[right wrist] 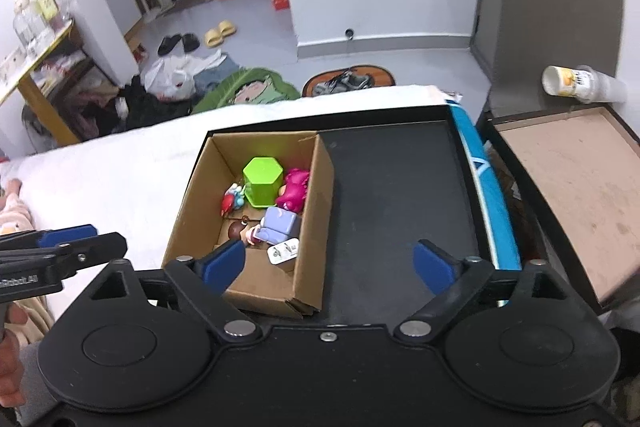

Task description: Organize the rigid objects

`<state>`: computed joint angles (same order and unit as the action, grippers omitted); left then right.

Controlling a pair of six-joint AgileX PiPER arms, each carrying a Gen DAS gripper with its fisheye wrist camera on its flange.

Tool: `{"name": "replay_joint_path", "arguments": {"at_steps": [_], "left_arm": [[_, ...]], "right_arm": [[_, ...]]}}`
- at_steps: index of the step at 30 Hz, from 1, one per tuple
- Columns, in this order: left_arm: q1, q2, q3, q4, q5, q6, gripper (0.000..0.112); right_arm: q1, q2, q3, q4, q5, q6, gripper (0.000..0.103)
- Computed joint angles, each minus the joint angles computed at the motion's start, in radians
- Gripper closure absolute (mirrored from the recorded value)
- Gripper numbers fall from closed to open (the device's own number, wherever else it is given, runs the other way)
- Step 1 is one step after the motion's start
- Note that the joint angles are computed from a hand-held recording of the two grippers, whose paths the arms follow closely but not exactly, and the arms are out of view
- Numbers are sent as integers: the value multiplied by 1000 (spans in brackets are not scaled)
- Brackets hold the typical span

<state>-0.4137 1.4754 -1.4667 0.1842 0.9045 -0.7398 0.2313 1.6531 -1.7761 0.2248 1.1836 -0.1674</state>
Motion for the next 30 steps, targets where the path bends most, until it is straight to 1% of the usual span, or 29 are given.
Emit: {"name": "replay_joint_path", "arguments": {"at_steps": [1, 4, 6, 10, 13, 16, 19, 21, 25, 28, 30], "left_arm": [[-17, 0, -17, 12, 17, -11, 37], [-58, 2, -52, 31, 42, -34, 34], [-74, -2, -67, 17, 54, -28, 33], [-145, -1, -105, 100, 117, -88, 31], [-194, -5, -122, 138, 144, -125, 31], [-241, -1, -148, 168, 168, -159, 30], [-291, 4, -179, 209, 205, -196, 30], [-330, 7, -200, 245, 232, -217, 30], [-378, 2, -223, 273, 267, -269, 28], [-418, -7, -240, 295, 294, -301, 24], [-447, -8, -257, 314, 312, -317, 22]], "right_arm": [[-12, -18, 19, 7, -9, -2, 7], [-39, -69, 81, 15, -41, 2, 1], [-48, -104, 120, -12, -67, 22, 0], [-91, -164, 189, 16, -100, 37, 0], [-95, -209, 235, -9, -128, 51, 0], [-115, -261, 288, 6, -155, 39, 0], [-153, -302, 328, 47, -170, 13, 0], [-168, -324, 343, 52, -176, 8, 0], [-192, -373, 379, 54, -190, 7, 0], [-230, -415, 406, 102, -178, -40, 0], [-240, -437, 419, 103, -174, -50, 0]]}}
